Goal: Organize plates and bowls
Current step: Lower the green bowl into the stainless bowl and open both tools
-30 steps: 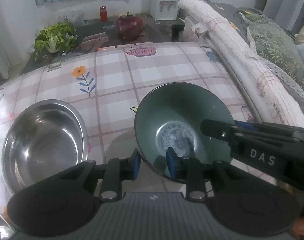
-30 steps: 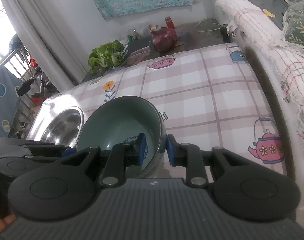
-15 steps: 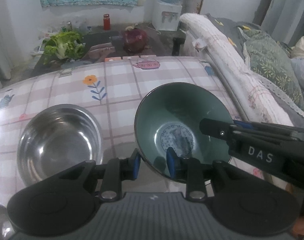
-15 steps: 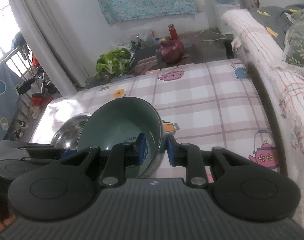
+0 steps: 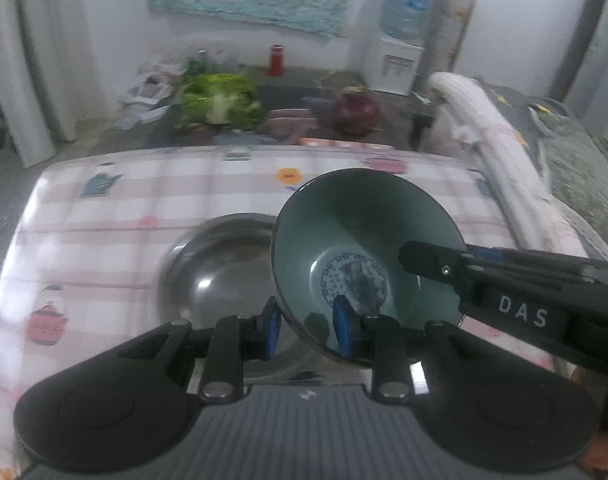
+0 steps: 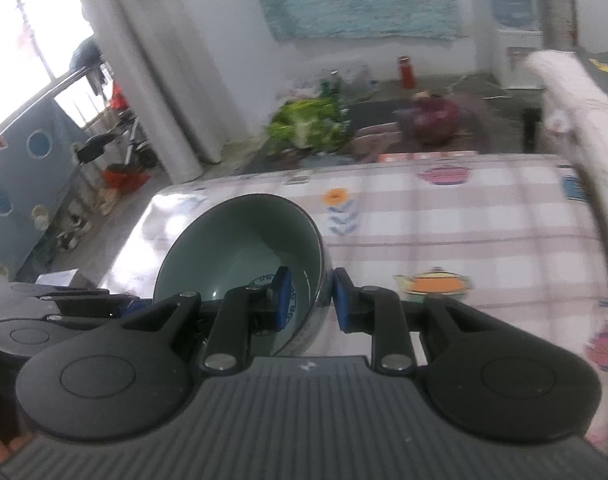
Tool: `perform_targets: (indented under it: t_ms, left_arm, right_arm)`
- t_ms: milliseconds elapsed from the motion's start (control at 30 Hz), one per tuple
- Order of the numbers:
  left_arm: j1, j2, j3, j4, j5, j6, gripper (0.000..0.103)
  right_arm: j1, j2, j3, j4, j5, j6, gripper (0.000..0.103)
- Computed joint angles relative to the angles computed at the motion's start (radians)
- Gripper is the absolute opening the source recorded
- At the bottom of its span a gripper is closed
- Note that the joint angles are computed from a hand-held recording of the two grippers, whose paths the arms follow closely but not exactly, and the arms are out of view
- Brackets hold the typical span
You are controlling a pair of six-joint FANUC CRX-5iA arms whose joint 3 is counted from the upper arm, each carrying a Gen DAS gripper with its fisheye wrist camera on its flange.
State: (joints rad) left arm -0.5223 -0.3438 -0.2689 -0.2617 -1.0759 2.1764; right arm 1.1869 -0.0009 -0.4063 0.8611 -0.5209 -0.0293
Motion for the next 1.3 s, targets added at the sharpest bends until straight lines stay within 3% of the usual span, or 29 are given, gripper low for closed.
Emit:
perform_targets:
  t_ms: [200, 367, 667, 867, 1067, 1133, 1167, 1300]
  left_arm:
    - [0.119, -0.040, -0.060, 0.029, -0.001, -0.051, 0.029]
    - [0.223, -0.009, -0.107, 0.104, 0.024, -0.147, 0.029]
    - [0.249, 0.043, -0.139, 0.124, 0.058, -0.194, 0.029]
    - [0.260, 0.033, -0.147, 0.128, 0.068, -0.203, 0.029]
    - [0.246, -0.022, -0.141, 0.092, 0.049, -0.188, 0.037]
    - [0.263, -0.061, -0.155, 0.107, 0.044, -0.198, 0.046]
    - [0.277, -0.084, -0.168, 0.122, 0.048, -0.207, 0.053]
    - [0.311, -0.192, -0.219, 0.148, 0.044, -0.235, 0.060]
  right_arm:
    - [0.005, 0.117, 0.144, -0.172, 0.029, 0.169, 0.022]
    - [0.009, 0.215, 0.250, -0.291, 0.000, 0.286, 0.022]
    - [-0.010, 0.323, 0.343, -0.386, -0.049, 0.377, 0.023]
    - [-0.015, 0.343, 0.343, -0.366, -0.025, 0.373, 0.024]
    - [-0.012, 0.345, 0.355, -0.387, -0.028, 0.388, 0.041]
    - [-0.017, 0.341, 0.357, -0.416, -0.008, 0.394, 0.050]
    - [-0.018, 0.338, 0.356, -0.429, 0.002, 0.394, 0.056]
    - [-0.008, 0.327, 0.345, -0.416, 0.027, 0.361, 0.093]
